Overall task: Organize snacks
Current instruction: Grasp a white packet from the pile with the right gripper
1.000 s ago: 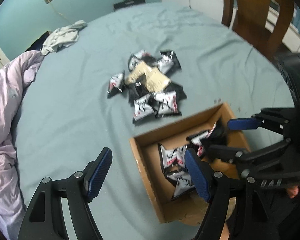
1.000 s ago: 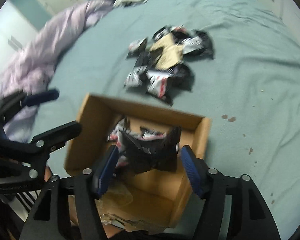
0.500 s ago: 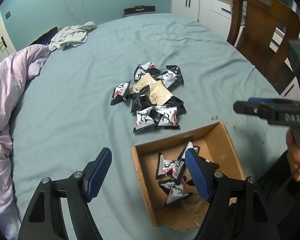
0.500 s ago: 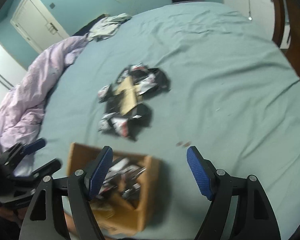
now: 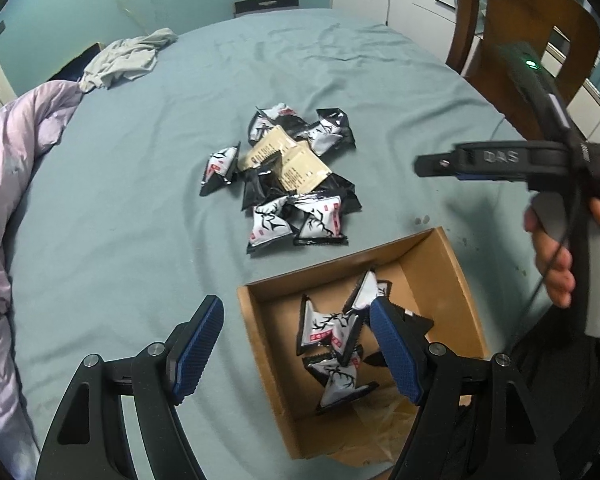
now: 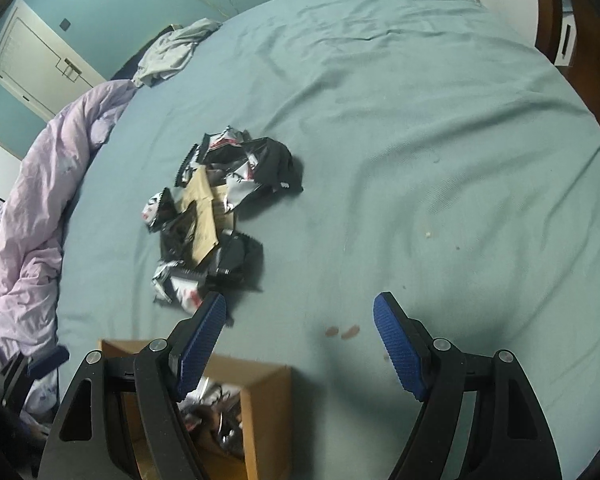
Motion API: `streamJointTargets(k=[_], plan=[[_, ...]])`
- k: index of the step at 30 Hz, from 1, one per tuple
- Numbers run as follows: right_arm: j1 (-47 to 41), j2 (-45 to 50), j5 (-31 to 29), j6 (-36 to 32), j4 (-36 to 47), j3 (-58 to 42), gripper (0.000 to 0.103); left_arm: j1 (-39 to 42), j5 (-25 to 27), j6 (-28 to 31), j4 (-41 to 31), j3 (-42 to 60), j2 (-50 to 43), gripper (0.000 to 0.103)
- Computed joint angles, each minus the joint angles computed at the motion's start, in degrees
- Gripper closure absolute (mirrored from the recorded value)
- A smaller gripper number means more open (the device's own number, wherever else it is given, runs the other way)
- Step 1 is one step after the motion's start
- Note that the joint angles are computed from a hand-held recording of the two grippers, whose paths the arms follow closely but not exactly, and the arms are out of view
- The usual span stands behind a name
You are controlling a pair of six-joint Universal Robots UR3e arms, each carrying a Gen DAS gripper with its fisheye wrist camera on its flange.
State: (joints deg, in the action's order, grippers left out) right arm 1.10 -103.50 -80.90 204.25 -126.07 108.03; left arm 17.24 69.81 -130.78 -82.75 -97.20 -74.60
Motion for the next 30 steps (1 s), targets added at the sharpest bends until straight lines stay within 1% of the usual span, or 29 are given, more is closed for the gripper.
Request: streamJointTargets(k=[8,11,15,16,19,24,26,28,29,30], plan=[[-2.45,6.94,4.79,-2.10,-3.95,-1.32,0.027,-1.45,2.07,-1.51,2.89,-0.99,-2.18,0.027],[-3.32,9.81,8.04,-3.72,-4.02,-2.84,0.027,-1.58,2.25,-2.31,1.98,0.34,-4.16,0.027],[-4.60,14.11,15.07,-5.39,-4.47,-5.55,0.027,-1.28,1.75,-3.16,0.83,1.82,-5.66,0.027],[-4.14,15.89,15.53,-6.15,-3.79,-7.35,0.027,-1.34,1.79,-3.33,0.98,1.86,-5.81,0.027],[-1.46,21.32,13.66,-8.86,-1.07,-13.60,0.027,-1.63,1.88,-3.95,1.41,2.11,-6.65,0.027],[1.27,26.75,14.83,-13.62,5.38,-20.78,0.027,-1.98,2.12,-5.07,1.77,2.81,-8.02,0.027],[2.08,29.28,14.42,-14.77,7.36,-24.02,0.027,-2.12,2.22,-5.43,2.28,2.75,-8.40,0.027],[2.98,33.19,12.82,-14.62,10.52,-29.45,0.027,-2.38,2.51,-6.31,3.77,2.02,-8.52,0.027],[3.21,34.50,12.27,-14.19,10.78,-30.83,0.028,-2.43,2.48,-6.81,4.32,1.72,-8.51,0.027],[3.34,35.49,11.96,-13.79,10.71,-31.81,0.033,-2.40,2.30,-7.00,4.34,1.68,-8.60,0.027]])
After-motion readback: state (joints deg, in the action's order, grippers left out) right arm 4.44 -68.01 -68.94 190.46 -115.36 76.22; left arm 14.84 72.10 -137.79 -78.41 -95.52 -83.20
